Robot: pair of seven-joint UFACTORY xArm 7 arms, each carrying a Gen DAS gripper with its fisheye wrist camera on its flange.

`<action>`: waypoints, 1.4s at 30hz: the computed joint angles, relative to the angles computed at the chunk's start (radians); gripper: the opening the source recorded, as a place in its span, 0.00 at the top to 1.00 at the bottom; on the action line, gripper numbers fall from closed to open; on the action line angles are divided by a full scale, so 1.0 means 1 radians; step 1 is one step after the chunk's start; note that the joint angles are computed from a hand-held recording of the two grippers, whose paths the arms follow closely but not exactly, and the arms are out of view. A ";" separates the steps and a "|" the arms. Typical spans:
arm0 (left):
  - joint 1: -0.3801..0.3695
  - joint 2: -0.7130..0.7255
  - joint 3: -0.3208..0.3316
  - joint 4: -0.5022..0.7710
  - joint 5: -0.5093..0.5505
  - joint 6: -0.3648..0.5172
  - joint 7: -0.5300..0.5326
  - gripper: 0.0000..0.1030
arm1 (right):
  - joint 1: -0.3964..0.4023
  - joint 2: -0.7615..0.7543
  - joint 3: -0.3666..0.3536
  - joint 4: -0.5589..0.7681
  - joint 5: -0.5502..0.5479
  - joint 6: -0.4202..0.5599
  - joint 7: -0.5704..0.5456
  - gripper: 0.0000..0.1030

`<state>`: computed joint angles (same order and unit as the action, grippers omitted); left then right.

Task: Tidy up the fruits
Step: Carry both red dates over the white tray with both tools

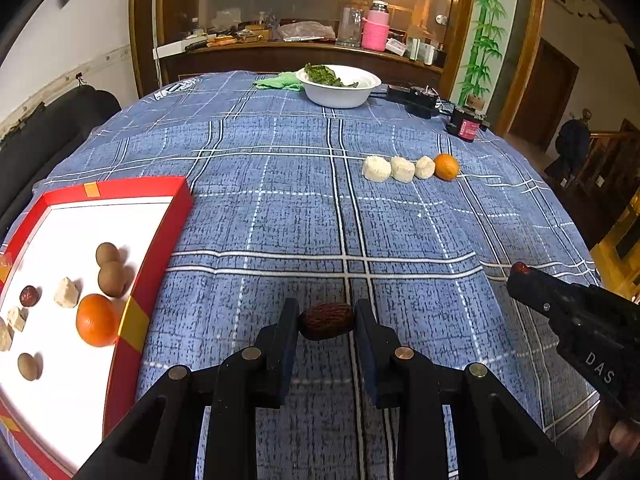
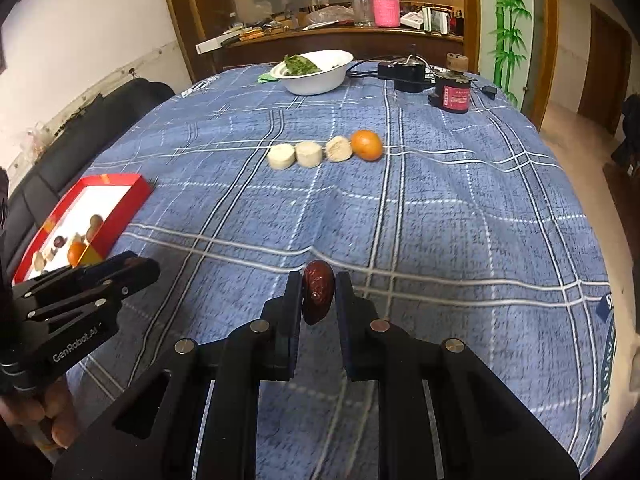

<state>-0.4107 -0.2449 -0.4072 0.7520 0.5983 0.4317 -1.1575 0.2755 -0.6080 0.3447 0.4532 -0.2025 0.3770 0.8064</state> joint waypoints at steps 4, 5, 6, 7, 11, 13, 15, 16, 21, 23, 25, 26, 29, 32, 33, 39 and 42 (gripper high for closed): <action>0.001 -0.005 -0.007 -0.012 0.011 0.005 -0.019 0.73 | 0.002 0.000 0.016 -0.001 -0.003 0.000 0.019 0.86; -0.002 -0.009 -0.002 -0.017 0.001 0.002 -0.017 0.73 | -0.005 0.001 0.028 0.000 -0.010 -0.003 0.029 0.86; 0.001 -0.014 -0.005 -0.019 0.006 0.003 -0.026 0.73 | -0.008 0.001 0.035 -0.001 -0.016 -0.005 0.038 0.86; 0.007 -0.018 -0.011 -0.020 0.015 0.010 -0.038 0.73 | -0.010 0.001 0.039 -0.003 -0.020 -0.008 0.046 0.86; 0.015 -0.029 -0.022 -0.021 0.035 0.028 -0.064 0.73 | -0.012 0.009 0.051 -0.005 -0.035 -0.029 0.069 0.86; 0.019 -0.035 -0.027 -0.023 0.047 0.034 -0.080 0.73 | -0.009 0.013 0.050 -0.004 -0.039 -0.034 0.071 0.86; 0.024 -0.040 -0.031 -0.024 0.059 0.038 -0.097 0.73 | -0.006 0.013 0.050 -0.006 -0.043 -0.041 0.075 0.86; 0.024 -0.044 -0.031 -0.027 0.061 0.038 -0.102 0.73 | -0.003 0.012 0.048 -0.007 -0.042 -0.044 0.075 0.86; 0.029 -0.061 -0.041 -0.034 0.078 0.048 -0.127 0.73 | 0.006 0.013 0.047 -0.008 -0.043 -0.050 0.074 0.86; 0.025 -0.075 -0.042 -0.043 0.077 0.052 -0.125 0.73 | 0.011 0.011 0.048 -0.008 -0.042 -0.052 0.073 0.86; 0.021 -0.096 -0.039 -0.056 0.064 0.049 -0.116 0.73 | 0.019 0.014 0.049 -0.006 -0.040 -0.055 0.069 0.86; 0.019 -0.114 -0.037 -0.067 0.054 0.048 -0.111 0.73 | 0.023 0.015 0.050 -0.004 -0.038 -0.056 0.068 0.86; 0.024 -0.163 -0.038 -0.088 0.024 0.056 -0.093 0.74 | 0.032 0.022 0.053 0.003 -0.037 -0.059 0.061 0.86; 0.033 -0.230 -0.037 -0.124 -0.016 0.064 -0.073 0.74 | 0.045 0.040 0.057 0.023 -0.036 -0.066 0.049 0.86; 0.038 -0.254 -0.037 -0.136 -0.032 0.069 -0.067 0.74 | 0.047 0.046 0.061 0.031 -0.038 -0.069 0.047 0.86; 0.078 -0.392 -0.031 -0.215 -0.119 0.110 -0.027 0.74 | 0.050 0.153 0.103 0.130 -0.072 -0.103 0.032 0.85; 0.099 -0.455 -0.022 -0.255 -0.157 0.129 -0.004 0.74 | 0.040 0.228 0.134 0.200 -0.114 -0.119 0.039 0.85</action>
<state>-0.3116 -0.7001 -0.4287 0.4966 0.4411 0.5602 -1.1619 0.3155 -0.3801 0.4788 0.6532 -0.3165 0.2581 0.8454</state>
